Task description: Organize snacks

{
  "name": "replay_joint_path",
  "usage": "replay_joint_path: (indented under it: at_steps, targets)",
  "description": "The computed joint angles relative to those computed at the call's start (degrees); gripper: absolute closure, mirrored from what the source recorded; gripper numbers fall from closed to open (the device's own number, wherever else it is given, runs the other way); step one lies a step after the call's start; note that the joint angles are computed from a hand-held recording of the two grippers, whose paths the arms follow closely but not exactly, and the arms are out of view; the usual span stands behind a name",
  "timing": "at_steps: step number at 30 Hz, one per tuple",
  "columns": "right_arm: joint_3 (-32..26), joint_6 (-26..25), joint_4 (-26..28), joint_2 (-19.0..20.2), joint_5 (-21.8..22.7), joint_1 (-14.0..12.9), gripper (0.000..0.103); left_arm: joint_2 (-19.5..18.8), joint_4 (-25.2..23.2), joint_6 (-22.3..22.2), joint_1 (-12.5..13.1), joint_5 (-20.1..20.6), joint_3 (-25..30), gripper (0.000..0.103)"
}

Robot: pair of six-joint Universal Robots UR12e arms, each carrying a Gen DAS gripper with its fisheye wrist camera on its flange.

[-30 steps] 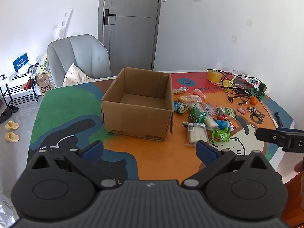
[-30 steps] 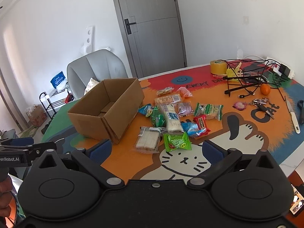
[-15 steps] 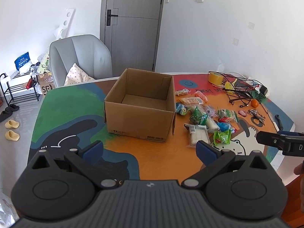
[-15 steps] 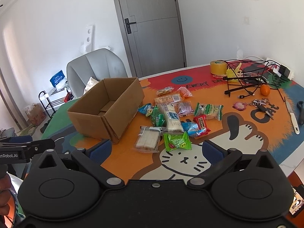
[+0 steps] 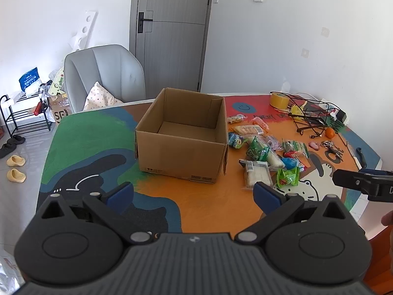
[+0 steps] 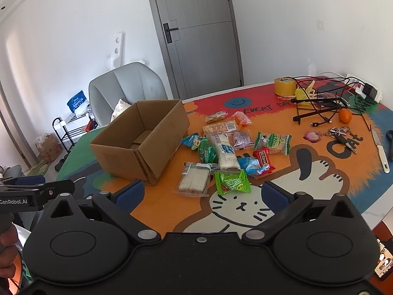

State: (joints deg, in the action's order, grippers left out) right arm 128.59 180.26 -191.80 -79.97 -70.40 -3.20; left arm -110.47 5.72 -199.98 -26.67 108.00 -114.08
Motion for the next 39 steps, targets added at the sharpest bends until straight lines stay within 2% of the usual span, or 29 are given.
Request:
replay_joint_path:
  at_steps: [29,39]
  targets:
    - [0.0,0.1,0.1,0.0,-0.1,-0.2,0.0,-0.1,-0.1,0.0,0.1,-0.2,0.0,0.0]
    - [-0.2,1.4,-1.2,1.3,-0.6,-1.3,0.0,-1.7,-0.3,0.8,-0.5,-1.1,1.7,0.0]
